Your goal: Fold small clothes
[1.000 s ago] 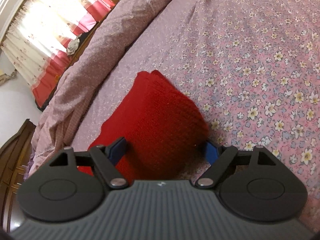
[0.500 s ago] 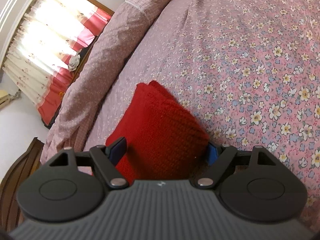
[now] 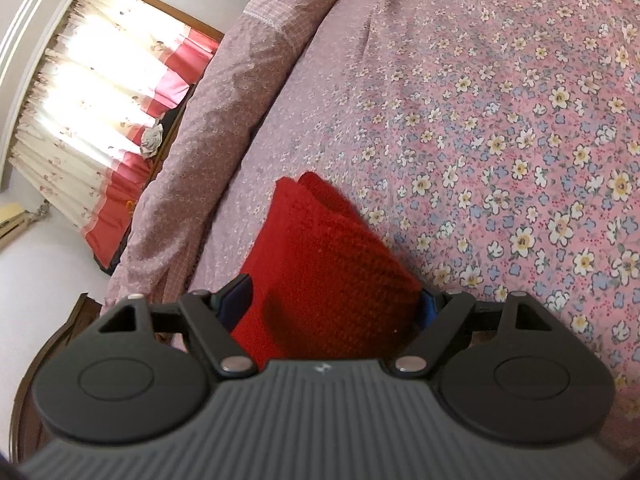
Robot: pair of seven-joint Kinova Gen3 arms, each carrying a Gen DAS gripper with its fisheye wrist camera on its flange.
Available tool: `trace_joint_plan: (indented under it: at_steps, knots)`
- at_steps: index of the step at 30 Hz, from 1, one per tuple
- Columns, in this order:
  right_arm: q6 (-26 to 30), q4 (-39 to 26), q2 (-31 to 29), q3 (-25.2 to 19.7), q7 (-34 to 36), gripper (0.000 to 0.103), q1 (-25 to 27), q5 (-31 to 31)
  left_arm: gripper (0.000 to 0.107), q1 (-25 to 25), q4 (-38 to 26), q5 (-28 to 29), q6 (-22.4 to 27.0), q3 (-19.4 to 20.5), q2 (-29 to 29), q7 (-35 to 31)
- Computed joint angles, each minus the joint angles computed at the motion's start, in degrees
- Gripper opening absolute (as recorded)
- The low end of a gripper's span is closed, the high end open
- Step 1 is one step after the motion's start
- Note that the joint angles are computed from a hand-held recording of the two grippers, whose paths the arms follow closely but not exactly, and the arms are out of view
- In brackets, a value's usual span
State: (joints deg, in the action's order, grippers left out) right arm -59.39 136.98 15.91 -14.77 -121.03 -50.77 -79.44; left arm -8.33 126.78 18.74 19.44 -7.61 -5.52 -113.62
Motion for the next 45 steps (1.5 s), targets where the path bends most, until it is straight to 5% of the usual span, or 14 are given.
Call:
trace_joint_plan:
  at_steps: [6,10,16,27,45]
  knots:
    - [-0.7,-0.9,0.9,0.4,1.1,0.08,0.1,-0.2,0.078,0.0,0.0,0.1,-0.1,0.0,0.1,0.1]
    - [-1.1,-1.6,1.5,0.2,3.6,0.062,-0.2,-2.6,0.078,0.0,-0.1,0.2,0.0,-0.1,0.1,0.0]
    - [-0.2,0.5,0.7,0.2,1.3,0.05,0.2,-0.4,0.078,-0.1,0.1,-0.7,-0.1,0.3,-0.1,0.9]
    - [-0.3,3.1,-0.3,0.3,-1.4,0.042,-0.3,2.2,0.078,0.0,-0.1,-2.5,0.9,0.4,-1.0,2.7]
    - [-1.1,-1.9,-5.0,-1.7,24.1,0.036,0.3,-2.8,0.078,0.4,-0.3,-1.5,5.1,-2.2,-4.0,0.0]
